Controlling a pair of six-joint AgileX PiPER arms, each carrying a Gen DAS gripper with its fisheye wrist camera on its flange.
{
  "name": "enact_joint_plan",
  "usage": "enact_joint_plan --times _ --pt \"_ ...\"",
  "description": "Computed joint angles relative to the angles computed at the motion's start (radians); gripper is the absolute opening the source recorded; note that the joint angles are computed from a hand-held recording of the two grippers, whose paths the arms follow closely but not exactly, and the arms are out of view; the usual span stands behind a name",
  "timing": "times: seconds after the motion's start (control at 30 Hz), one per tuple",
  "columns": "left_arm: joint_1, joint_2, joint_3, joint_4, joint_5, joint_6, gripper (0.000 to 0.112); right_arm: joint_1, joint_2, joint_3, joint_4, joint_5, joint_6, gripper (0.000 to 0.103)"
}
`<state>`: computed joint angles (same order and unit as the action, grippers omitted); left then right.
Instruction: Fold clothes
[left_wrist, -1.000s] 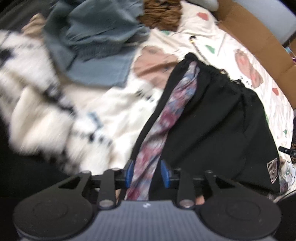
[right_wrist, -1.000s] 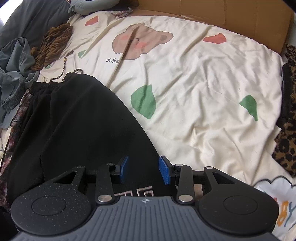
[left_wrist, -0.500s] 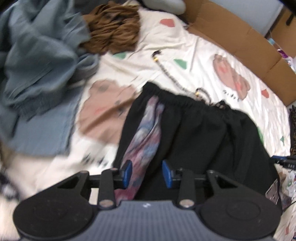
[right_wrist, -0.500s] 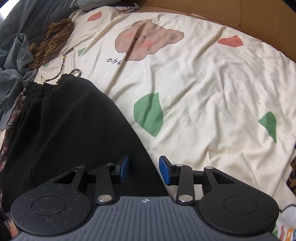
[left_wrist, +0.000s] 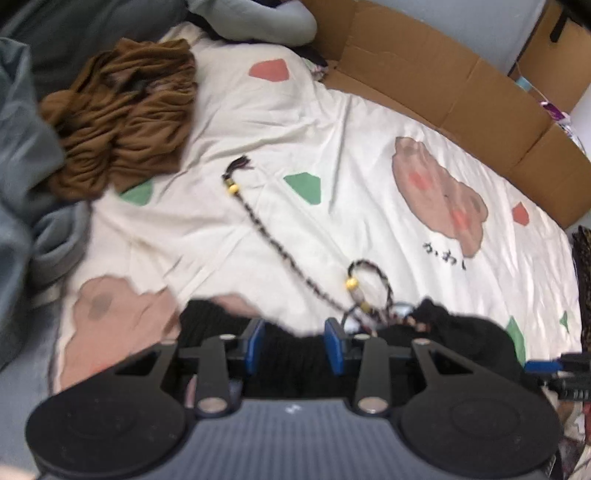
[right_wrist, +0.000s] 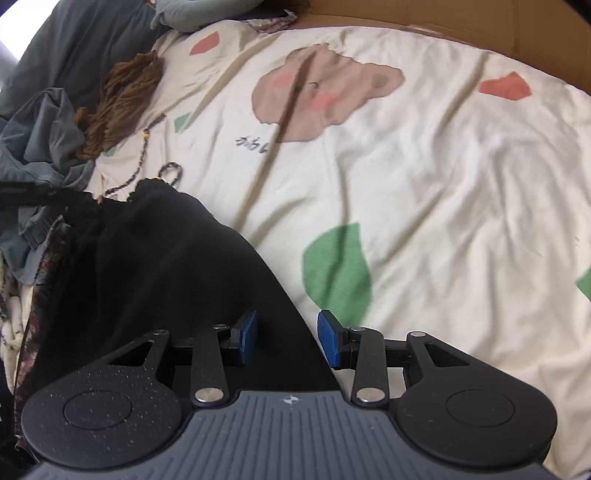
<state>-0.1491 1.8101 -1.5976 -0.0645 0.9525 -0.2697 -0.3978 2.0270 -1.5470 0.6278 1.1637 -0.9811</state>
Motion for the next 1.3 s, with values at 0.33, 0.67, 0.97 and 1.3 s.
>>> enact_joint_plan --times 0.33,0.67,0.97,1.3 --pt "0.049 0.244 -0.198 -0.071 -0.024 0.02 0.049 0.016 0.023 0.005 0.0 -0.001 -0.012 0.043" --pt "0.085 0.406 -0.41 0.017 0.028 -0.071 0.047 0.004 0.018 0.019 -0.005 0.004 -0.039 0.043" --pt "0.062 0.595 -0.734 0.135 0.18 -0.114 0.028 -0.001 0.019 0.025 0.002 0.003 -0.055 0.043" --pt "0.054 0.568 -0.687 0.076 0.166 -0.062 0.001 -0.005 0.01 0.044 0.01 -0.008 -0.067 0.043"
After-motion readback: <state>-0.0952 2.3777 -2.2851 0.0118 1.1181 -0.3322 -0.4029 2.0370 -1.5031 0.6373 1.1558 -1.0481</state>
